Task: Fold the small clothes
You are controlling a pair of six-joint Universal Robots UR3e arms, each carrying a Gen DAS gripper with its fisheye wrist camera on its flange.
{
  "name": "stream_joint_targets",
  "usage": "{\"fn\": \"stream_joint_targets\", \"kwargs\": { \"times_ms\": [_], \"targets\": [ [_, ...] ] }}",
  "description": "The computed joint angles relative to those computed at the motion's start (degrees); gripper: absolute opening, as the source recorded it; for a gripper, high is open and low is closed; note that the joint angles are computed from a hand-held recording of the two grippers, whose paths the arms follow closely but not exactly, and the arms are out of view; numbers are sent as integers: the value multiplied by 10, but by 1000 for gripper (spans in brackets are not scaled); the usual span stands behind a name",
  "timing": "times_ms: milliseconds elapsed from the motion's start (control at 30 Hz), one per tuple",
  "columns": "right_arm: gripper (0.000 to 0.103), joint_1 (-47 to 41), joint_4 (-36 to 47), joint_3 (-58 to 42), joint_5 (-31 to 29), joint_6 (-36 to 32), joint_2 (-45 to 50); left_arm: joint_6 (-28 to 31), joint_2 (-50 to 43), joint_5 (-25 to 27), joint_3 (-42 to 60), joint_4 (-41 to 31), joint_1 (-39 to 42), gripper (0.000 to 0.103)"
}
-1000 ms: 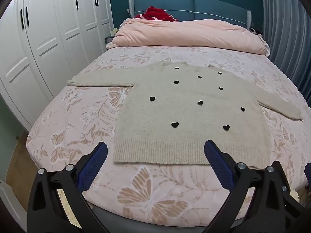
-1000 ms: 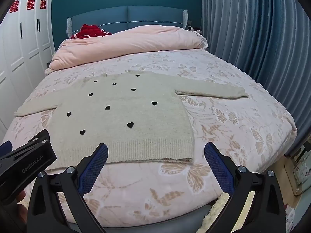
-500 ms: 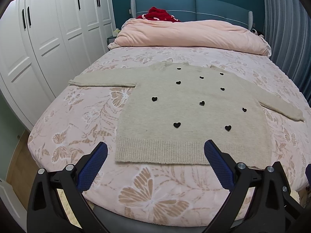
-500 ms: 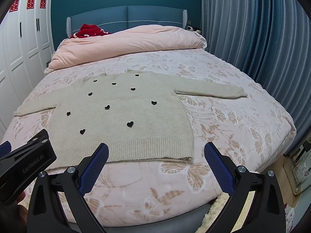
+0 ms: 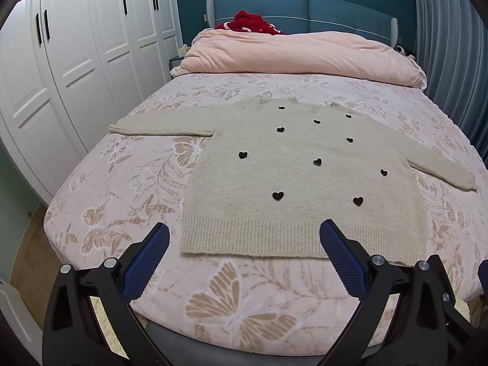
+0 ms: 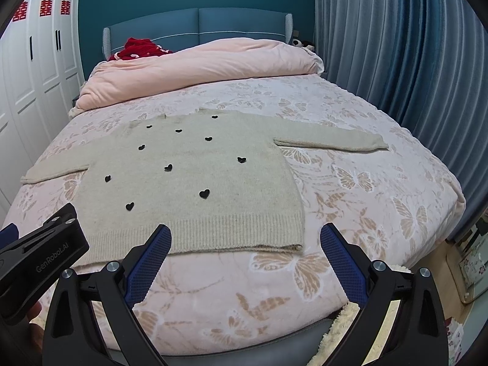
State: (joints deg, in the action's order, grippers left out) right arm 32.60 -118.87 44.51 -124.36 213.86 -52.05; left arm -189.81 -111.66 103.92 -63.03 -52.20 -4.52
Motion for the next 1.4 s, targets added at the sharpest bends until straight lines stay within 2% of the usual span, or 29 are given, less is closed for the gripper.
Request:
{"fn": "stream_joint_targets", "kwargs": {
  "times_ms": [1400],
  "targets": [
    [95, 3, 4, 9, 2, 24, 1, -6, -11, 21, 14, -10, -11, 96]
  ]
}}
